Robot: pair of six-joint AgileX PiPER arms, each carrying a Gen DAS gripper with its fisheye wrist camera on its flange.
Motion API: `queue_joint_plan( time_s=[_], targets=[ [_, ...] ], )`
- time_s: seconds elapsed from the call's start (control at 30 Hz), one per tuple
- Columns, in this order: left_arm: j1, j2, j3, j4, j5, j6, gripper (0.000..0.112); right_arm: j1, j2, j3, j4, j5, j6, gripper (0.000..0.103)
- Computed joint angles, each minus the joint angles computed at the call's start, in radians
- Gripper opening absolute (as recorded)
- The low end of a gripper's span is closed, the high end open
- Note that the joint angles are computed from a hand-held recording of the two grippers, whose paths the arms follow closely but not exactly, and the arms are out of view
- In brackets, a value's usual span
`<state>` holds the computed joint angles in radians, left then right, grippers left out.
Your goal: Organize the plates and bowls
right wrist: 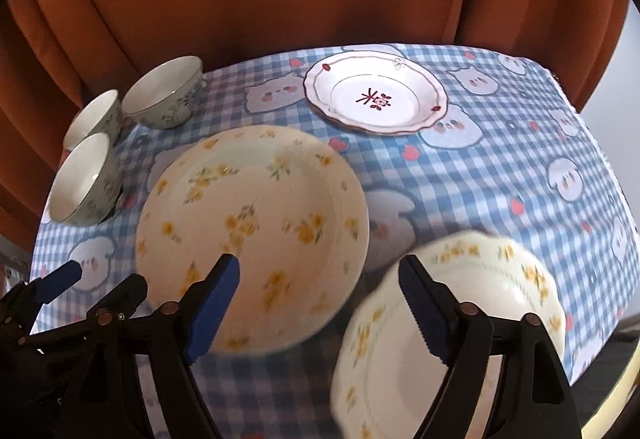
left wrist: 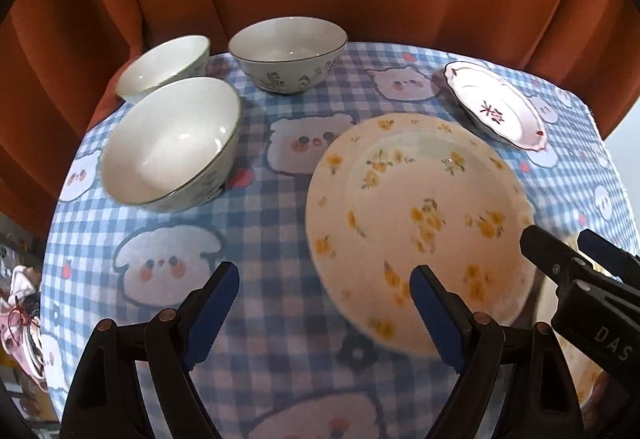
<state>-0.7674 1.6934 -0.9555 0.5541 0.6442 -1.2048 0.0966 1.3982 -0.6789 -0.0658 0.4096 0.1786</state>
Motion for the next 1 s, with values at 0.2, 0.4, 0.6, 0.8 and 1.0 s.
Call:
queue_joint_plan(
  time_s=[0.2, 0.4, 0.6, 0.8, 1.0],
  targets=[
    [0.026, 0.133, -0.132, -0.035, 0.028, 0.048, 0.089, -0.058, 0.189, -0.141, 0.200, -0.017, -0.247, 0.089],
    [0.061, 0.235, -0.232, -0.048, 0.033, 0.056, 0.087, -0.075, 0.342, -0.263, 0.229, -0.020, -0.302, 0.089],
    [0.090, 0.299, -0.273, -0.078, 0.010, 0.076, 0.080, -0.095, 0.453, -0.339, 0.320, -0.016, -0.411, 0.081],
    [0.088, 0.312, -0.280, -0.079, -0.009, 0.098, 0.076, -0.110, 0.498, -0.366, 0.388, 0.014, -0.452, 0.068],
    [0.064, 0.272, -0.208, -0.026, -0.022, 0.048, 0.076, -0.090, 0.469, -0.335, 0.334, 0.018, -0.398, 0.067]
  ],
)
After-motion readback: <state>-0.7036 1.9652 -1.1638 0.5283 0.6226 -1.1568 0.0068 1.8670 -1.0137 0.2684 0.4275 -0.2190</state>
